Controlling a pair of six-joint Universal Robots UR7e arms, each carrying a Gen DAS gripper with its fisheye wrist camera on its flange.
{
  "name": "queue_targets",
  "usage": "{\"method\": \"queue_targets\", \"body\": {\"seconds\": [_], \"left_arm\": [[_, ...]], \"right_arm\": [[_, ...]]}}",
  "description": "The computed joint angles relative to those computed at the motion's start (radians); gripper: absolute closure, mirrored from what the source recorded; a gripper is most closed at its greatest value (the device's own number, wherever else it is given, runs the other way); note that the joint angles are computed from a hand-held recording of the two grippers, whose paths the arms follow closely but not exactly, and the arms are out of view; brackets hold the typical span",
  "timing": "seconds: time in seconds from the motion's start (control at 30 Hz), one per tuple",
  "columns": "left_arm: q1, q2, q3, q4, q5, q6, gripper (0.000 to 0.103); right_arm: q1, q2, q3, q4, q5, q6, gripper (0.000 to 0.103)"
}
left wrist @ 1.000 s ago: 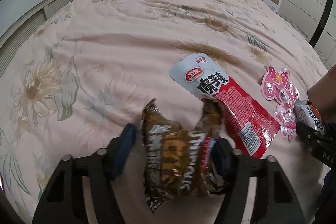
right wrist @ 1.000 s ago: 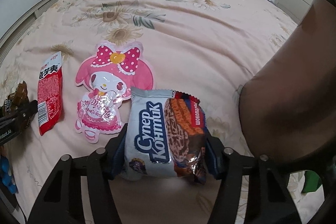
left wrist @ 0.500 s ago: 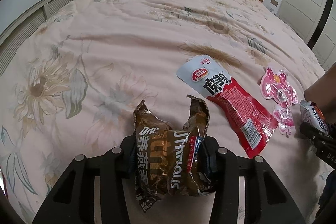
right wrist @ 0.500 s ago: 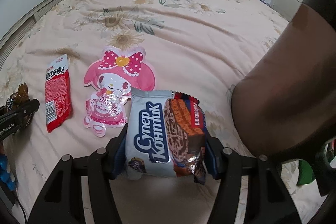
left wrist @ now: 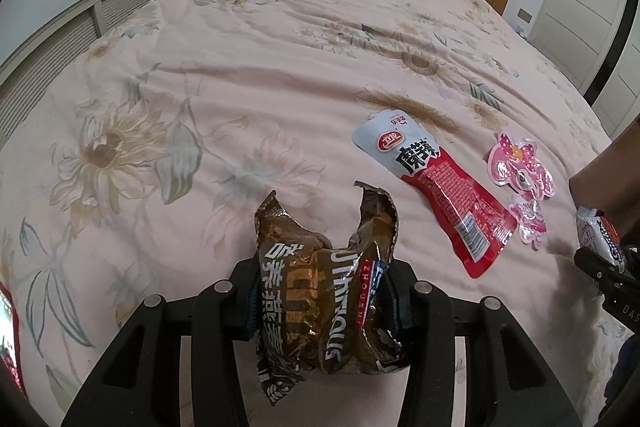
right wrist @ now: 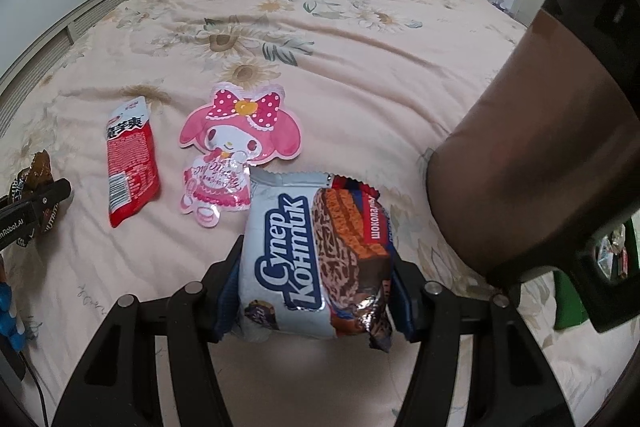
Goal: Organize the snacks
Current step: 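Lift and carry the brown bag with the left tool while the right tool carries the wafer toward the tray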
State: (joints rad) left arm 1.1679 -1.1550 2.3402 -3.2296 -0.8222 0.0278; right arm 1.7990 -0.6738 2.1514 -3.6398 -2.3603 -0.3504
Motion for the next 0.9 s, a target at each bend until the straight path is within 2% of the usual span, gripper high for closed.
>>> {"method": "queue_targets", "body": {"seconds": [0.53, 0.9], "left_arm": [[-0.064, -0.108, 0.096, 0.037, 0.026, -0.058, 0.062], [-0.158, -0.211, 0.193, 0.092, 0.057, -0.118, 0.062]], "right_arm": [[0.053, -0.053, 0.109, -0.016, -0.001, 0.063, 0.000], [0.094, -0.116, 0.197, -0.031, -0.009, 0.106, 0.000]]}}
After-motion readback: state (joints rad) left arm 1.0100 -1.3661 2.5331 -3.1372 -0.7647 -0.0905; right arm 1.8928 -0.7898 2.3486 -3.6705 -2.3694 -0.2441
